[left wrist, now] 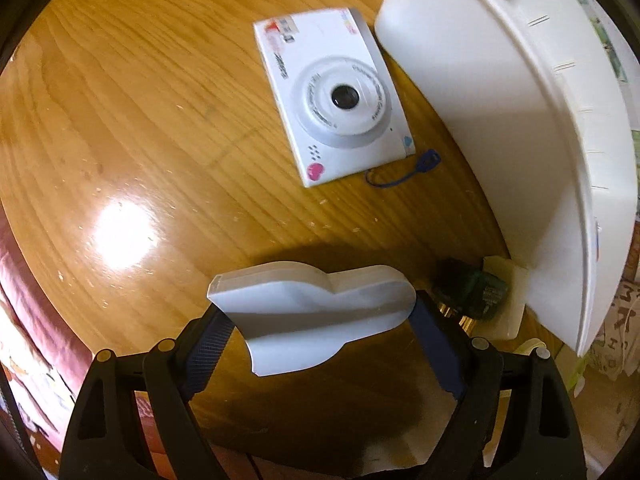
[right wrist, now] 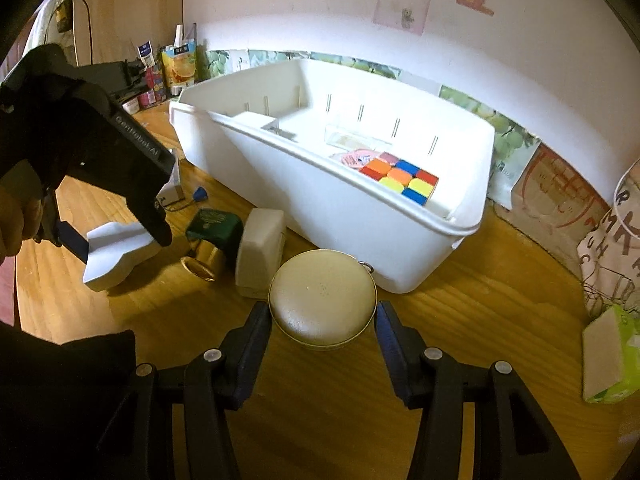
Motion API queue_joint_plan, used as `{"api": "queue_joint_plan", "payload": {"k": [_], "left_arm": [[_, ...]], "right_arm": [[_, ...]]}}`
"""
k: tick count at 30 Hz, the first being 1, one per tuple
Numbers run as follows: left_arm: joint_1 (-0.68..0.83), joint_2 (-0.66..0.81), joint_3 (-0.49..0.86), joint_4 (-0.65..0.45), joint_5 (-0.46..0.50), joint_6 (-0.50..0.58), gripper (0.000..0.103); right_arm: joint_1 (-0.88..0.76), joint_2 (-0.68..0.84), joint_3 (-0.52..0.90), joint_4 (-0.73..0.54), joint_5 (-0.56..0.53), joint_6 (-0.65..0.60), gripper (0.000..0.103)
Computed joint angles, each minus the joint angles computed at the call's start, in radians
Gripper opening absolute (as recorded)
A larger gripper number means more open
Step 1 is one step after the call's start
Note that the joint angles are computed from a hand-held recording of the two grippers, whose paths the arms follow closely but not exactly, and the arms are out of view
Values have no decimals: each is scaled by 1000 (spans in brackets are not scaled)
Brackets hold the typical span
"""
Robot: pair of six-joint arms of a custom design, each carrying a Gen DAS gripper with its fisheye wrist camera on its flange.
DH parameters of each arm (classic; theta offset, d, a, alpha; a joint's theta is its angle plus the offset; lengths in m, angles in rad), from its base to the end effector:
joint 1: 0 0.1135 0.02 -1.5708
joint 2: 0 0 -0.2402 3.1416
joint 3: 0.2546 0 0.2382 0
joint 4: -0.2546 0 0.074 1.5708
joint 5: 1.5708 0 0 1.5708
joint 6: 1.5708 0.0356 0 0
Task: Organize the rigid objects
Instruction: 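Grasp the round beige compact with the right tool while the left tool holds the white piece, then lift both held items and carry them over the white bin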
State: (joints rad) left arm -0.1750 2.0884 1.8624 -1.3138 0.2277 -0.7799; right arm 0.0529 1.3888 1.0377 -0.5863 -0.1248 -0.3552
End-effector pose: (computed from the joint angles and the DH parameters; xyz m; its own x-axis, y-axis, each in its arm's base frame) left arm 0.3731 -0.0741 0.2204 -0.8239 -0.5500 0.1366 -0.5666 0.8036 -0.1822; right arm 0.2777 0.0191 0.2387 -0.7108 -0.3832 -0.5898 -0.3981 0.9105 -0.1118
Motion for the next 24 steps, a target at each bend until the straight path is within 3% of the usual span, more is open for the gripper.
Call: {"api": "queue_joint_plan", "payload": {"k": [8, 17, 24], "left_arm": [[64, -126, -33, -17, -30, 149, 88], [115, -166, 97, -56, -138, 312, 88], [124, -196, 67, 86, -194, 427, 88]], "right_arm": [[57, -55, 28, -47, 57, 75, 54], [123, -19, 145, -108, 100, 204, 54], [134, 36, 243, -117, 122, 252, 54]]}}
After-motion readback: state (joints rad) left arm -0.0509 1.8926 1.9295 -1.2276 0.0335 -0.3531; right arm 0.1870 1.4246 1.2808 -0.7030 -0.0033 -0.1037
